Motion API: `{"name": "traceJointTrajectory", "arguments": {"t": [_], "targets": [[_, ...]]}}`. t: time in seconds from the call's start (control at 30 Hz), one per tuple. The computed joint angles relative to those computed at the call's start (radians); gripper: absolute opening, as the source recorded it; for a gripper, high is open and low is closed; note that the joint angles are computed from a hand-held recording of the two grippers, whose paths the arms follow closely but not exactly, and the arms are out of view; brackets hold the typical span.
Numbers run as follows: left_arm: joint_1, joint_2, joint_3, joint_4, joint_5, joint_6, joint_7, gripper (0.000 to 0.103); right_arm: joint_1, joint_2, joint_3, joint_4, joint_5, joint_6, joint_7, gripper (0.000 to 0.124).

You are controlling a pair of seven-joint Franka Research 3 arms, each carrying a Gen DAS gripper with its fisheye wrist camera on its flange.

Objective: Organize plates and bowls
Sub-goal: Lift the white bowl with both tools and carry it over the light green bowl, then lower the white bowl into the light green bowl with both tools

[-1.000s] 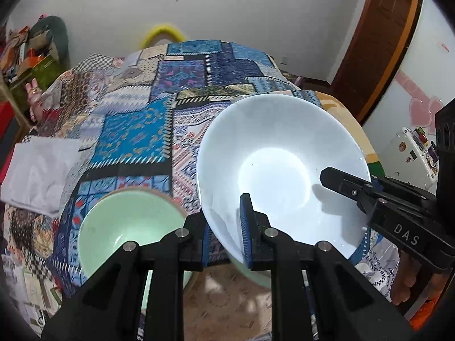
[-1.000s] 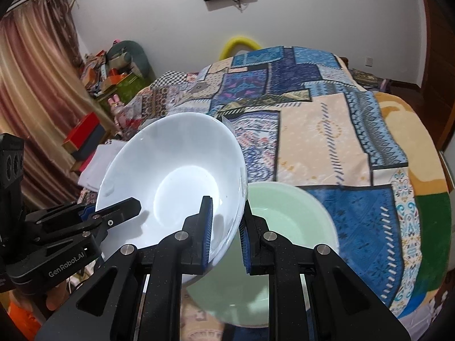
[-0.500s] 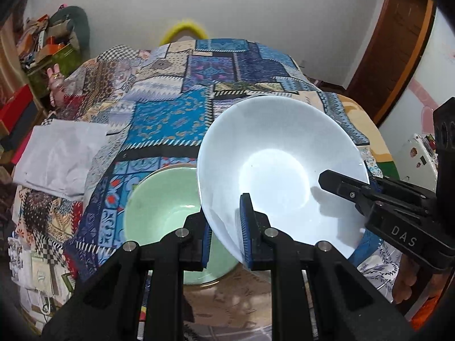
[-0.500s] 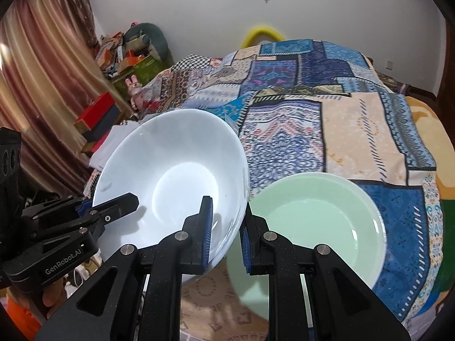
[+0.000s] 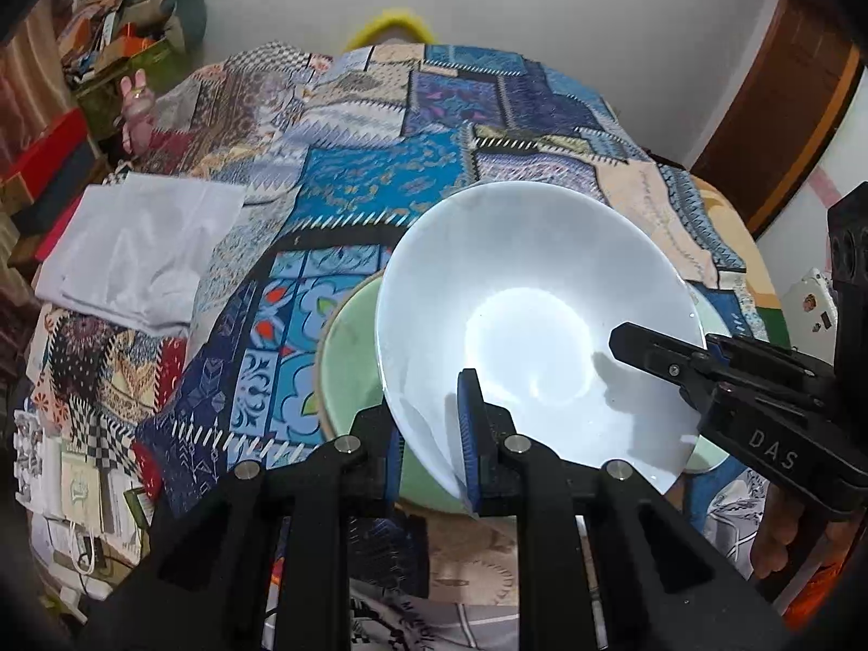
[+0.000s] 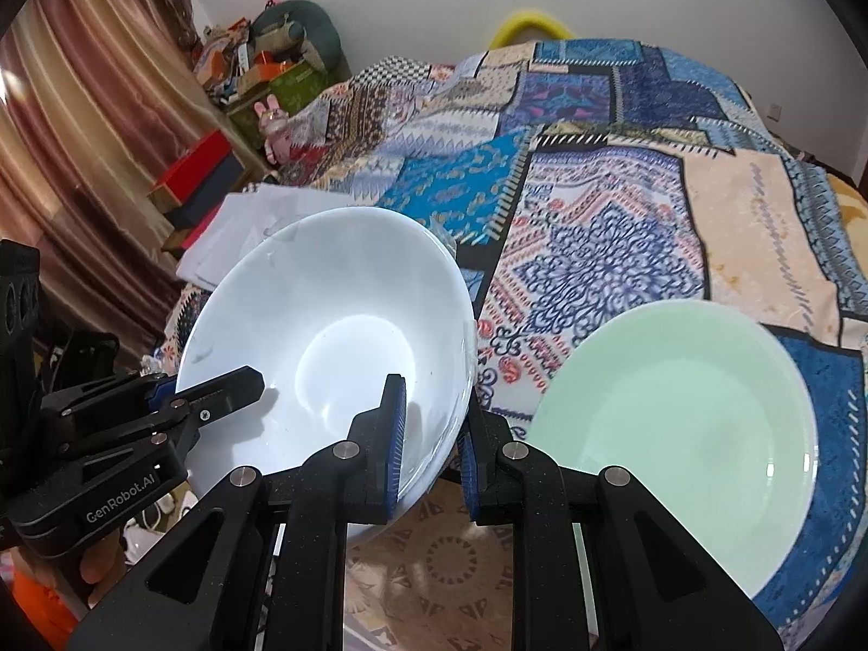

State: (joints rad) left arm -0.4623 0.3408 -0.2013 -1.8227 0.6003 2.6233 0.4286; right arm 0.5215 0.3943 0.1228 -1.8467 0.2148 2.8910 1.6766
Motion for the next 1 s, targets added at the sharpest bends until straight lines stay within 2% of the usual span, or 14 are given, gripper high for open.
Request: {"name": "traceJointTrajectory", "arguments": {"t": [0.47,0.67,0.9,1.0], "targets": [[0.027,0.028,0.002,-0.024,-0.057,0.016,0.036,0.018,0.007,0.059,-0.004,0.071,-0.008,-0.066,0.003,0.017],[0.014,0.044,0.014,0.009,-0.042,-0.026,0.047,0.018,0.003,0.062,-0.005,0.083,-0.014,-0.091,0.005,0.02],[0.02,0.052,0.011,0.023,-0.051,-0.039,0.056,0.018,0.043,0.061,-0.047,0.093,-0.098,-0.112,0.033,0.021],[0.027,0.046,0.006,0.015,-0.066,-0.033,0.063,0.018,0.042,0.049,-0.053,0.076,-0.116,-0.088,0.038,0.021]]}}
